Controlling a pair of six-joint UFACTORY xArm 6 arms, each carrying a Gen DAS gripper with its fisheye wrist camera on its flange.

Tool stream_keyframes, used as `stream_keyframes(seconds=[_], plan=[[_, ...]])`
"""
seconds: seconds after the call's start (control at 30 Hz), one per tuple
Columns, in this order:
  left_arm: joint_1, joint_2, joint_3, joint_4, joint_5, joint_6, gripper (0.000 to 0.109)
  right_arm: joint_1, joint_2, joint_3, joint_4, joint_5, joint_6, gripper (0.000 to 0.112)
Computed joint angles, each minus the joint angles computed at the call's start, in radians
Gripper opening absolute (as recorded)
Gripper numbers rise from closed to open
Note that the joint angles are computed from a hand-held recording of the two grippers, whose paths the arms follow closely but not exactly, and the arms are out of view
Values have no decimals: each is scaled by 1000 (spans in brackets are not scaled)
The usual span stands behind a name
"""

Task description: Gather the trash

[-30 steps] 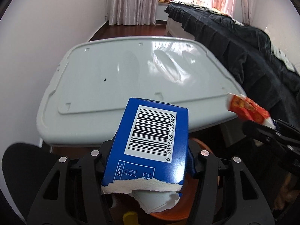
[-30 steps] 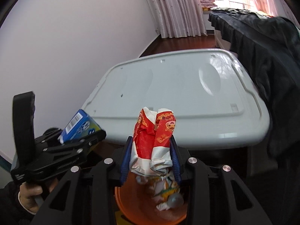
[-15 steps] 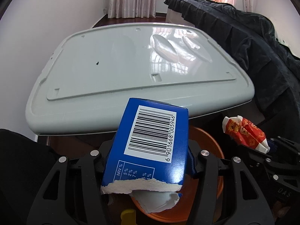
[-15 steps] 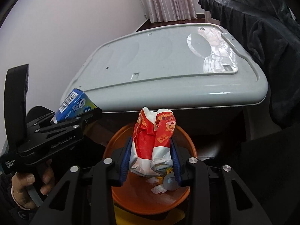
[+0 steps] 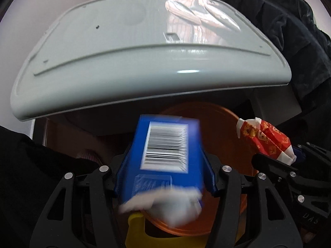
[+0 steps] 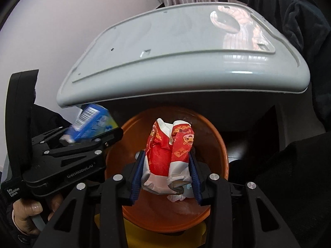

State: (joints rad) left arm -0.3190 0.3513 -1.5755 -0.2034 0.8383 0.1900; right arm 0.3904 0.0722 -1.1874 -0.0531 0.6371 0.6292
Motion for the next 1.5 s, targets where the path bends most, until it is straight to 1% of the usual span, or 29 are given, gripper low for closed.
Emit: stream_keyframes(seconds=[0.1, 0.17, 0.23, 0.27, 0.43, 0.6, 0.63, 0.73, 0.77, 0.8, 0.83, 0.9, 0.93, 0.97, 1.03, 1.1, 1.17, 1.23, 1.5], plan=[[2, 7, -8, -2, 17, 2, 58, -3, 4, -1, 3, 13, 11, 42], [4, 14, -17, 6, 32, -4, 64, -3, 8, -5, -10, 24, 32, 46], [1, 30, -40, 23, 45, -31, 74, -6, -4, 5, -42, 29, 72, 68], [5, 31, -42, 21, 46, -34, 78, -6, -11, 12, -57, 24, 91, 71], [12, 27, -41, 20, 41, -49, 79, -10, -34, 32, -79, 1, 125, 72], [13, 8, -21, 29, 3, -60, 79, -18, -54, 51, -81, -13, 141, 73], [15, -1, -8, 34, -19, -62, 79, -19, -56, 52, -85, -14, 148, 75], [18, -50, 47, 26, -128, -53, 80, -20, -78, 69, -140, -32, 201, 78], [17, -75, 75, 14, -185, -40, 85, -17, -80, 67, -179, -32, 234, 81], [18, -93, 96, -4, -226, -23, 87, -14, -89, 69, -238, -31, 280, 87], [19, -112, 119, -24, -270, -5, 90, -12, -94, 69, -276, -32, 308, 90], [20, -137, 148, -74, -326, 38, 90, -5, -99, 63, -360, -21, 366, 94], [19, -142, 151, -93, -337, 58, 91, -1, -97, 55, -388, -12, 381, 96], [21, -144, 151, -102, -343, 70, 91, 2, -94, 48, -403, -3, 389, 97], [22, -141, 149, -71, -346, 46, 91, 8, -83, 30, -434, 14, 399, 98], [26, -132, 132, -59, -325, 30, 91, 11, -74, 18, -448, 24, 408, 98], [32, -134, 129, -53, -309, 21, 91, 7, -79, 28, -446, 17, 412, 98], [34, -133, 123, -15, -299, -14, 91, 4, -86, 32, -441, 14, 410, 98], [44, -121, 111, 10, -270, -42, 91, 9, -74, 19, -448, 25, 410, 98]])
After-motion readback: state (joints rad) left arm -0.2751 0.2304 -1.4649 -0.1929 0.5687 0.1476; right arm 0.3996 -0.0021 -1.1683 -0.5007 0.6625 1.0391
